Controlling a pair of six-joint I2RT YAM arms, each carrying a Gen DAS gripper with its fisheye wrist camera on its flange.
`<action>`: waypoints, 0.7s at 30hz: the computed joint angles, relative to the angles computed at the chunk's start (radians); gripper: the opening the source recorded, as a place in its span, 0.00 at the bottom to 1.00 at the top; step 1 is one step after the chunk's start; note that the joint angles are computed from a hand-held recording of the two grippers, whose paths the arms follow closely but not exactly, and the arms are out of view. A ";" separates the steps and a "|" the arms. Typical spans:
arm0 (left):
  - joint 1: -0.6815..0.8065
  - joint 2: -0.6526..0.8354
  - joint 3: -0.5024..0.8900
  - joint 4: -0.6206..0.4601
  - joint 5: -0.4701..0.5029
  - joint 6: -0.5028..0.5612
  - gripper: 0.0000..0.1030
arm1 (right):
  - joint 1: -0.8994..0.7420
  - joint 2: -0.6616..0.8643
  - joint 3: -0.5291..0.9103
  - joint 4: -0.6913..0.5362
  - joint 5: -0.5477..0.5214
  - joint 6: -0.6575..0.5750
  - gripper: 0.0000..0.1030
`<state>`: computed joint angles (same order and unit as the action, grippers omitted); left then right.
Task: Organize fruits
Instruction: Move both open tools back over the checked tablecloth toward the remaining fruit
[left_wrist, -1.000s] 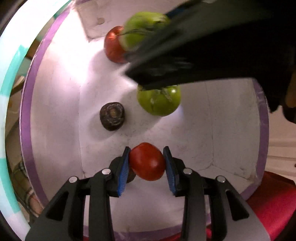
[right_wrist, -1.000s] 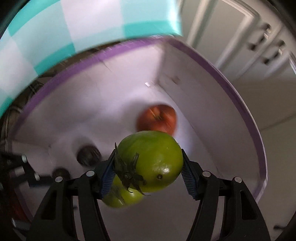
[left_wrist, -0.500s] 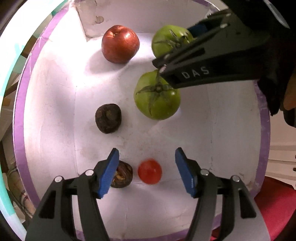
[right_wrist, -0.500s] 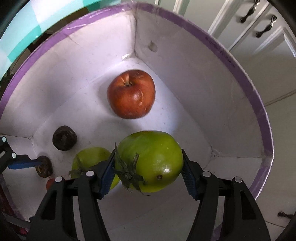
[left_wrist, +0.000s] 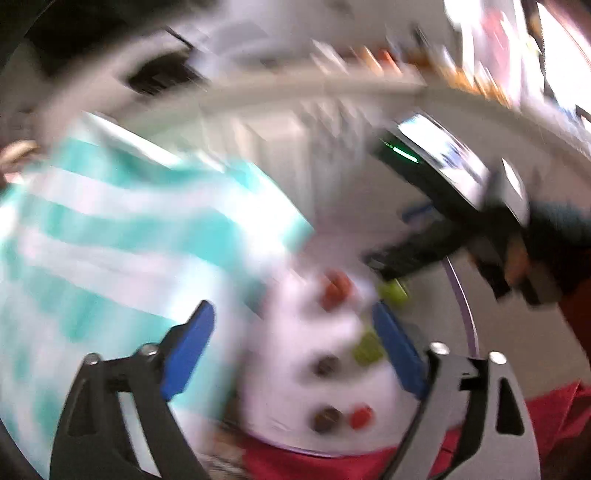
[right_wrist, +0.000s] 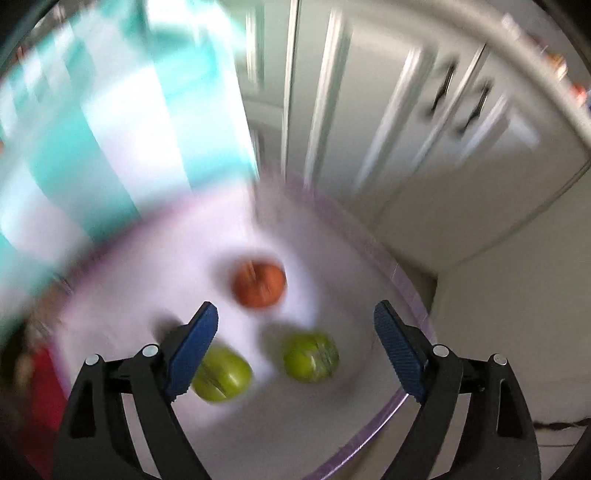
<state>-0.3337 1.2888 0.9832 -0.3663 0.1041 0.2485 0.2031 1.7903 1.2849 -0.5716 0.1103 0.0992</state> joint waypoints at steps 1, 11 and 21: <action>0.047 -0.033 0.001 0.024 0.006 -0.018 0.95 | 0.018 -0.071 -0.019 0.054 -0.003 0.017 0.85; 0.846 0.024 0.138 0.025 0.167 -0.135 0.98 | 0.350 -0.191 0.011 0.422 -0.057 0.108 0.85; 1.096 0.418 0.483 0.025 0.028 -0.351 0.98 | 0.634 0.431 0.858 0.080 -0.016 0.006 0.85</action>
<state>0.7620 1.7063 1.4666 -0.3410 0.1325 -0.1026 0.8376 2.2216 2.1429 -0.4915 0.0947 0.1055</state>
